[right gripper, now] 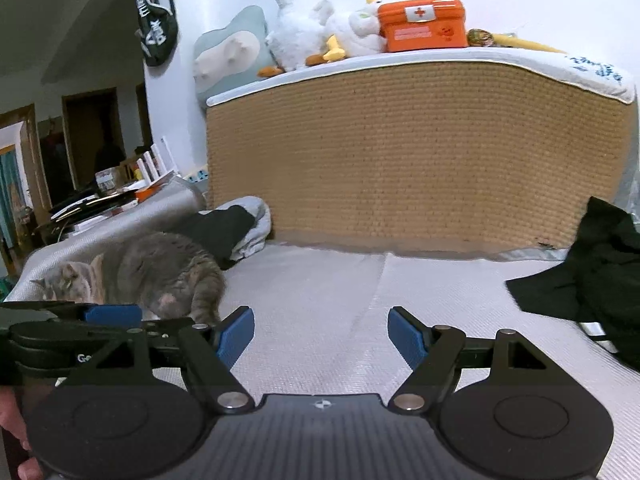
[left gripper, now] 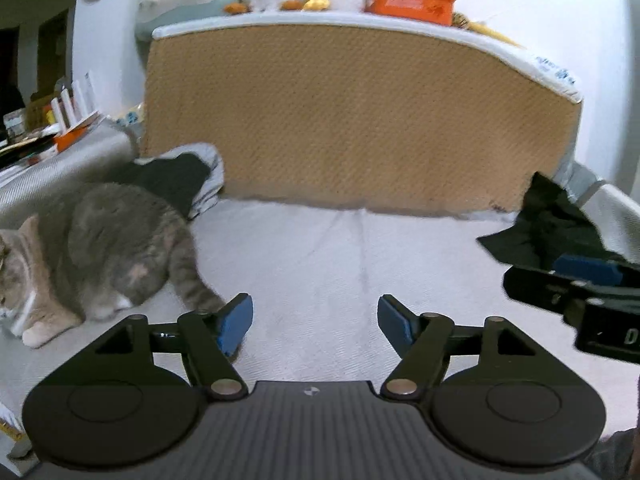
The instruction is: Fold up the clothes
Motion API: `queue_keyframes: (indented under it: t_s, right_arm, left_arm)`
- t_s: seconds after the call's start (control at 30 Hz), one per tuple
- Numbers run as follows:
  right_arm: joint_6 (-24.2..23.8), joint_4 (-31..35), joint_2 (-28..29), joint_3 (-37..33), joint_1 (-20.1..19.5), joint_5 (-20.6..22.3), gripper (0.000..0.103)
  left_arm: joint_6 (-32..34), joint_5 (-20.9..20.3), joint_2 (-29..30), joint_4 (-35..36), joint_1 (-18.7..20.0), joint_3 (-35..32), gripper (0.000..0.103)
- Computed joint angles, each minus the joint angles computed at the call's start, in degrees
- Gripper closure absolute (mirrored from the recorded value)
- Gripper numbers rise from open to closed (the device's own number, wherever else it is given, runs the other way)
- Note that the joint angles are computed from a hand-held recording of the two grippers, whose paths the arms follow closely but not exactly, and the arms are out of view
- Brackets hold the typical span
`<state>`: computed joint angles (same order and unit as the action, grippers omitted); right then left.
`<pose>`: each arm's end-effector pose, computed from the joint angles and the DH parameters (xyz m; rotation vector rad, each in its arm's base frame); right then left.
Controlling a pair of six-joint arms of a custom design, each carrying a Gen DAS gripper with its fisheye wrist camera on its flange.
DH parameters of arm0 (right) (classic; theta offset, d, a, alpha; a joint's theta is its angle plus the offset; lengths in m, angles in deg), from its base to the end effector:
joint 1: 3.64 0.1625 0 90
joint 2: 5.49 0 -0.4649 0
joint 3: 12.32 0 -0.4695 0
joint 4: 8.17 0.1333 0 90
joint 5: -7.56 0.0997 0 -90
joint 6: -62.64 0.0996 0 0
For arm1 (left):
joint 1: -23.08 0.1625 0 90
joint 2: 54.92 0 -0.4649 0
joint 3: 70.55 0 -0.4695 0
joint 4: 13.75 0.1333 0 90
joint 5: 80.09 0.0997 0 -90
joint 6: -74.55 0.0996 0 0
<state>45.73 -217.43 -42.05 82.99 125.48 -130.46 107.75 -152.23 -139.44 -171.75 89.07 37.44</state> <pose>0.5028 -0.5244 0.0920 0.5146 -2.1519 1.4094 -0.0996 -0.6263 0.4406 1.0950 2.3564 -1.0256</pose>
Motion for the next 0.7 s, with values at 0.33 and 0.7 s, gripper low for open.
queue_keyframes:
  t_s: [0.33, 0.7]
  right_arm:
    - [-0.69, -3.63, -1.71, 2.07, 1.91, -3.61, 0.026]
    - [3.60, -2.44, -2.06, 3.19, 4.43, -6.73, 0.026]
  left_arm:
    - [-0.50, -2.72, -3.35, 1.75, -2.19, 2.32, 0.020]
    - [-1.79, -2.16, -5.53, 2.13, -3.07, 3.34, 0.018]
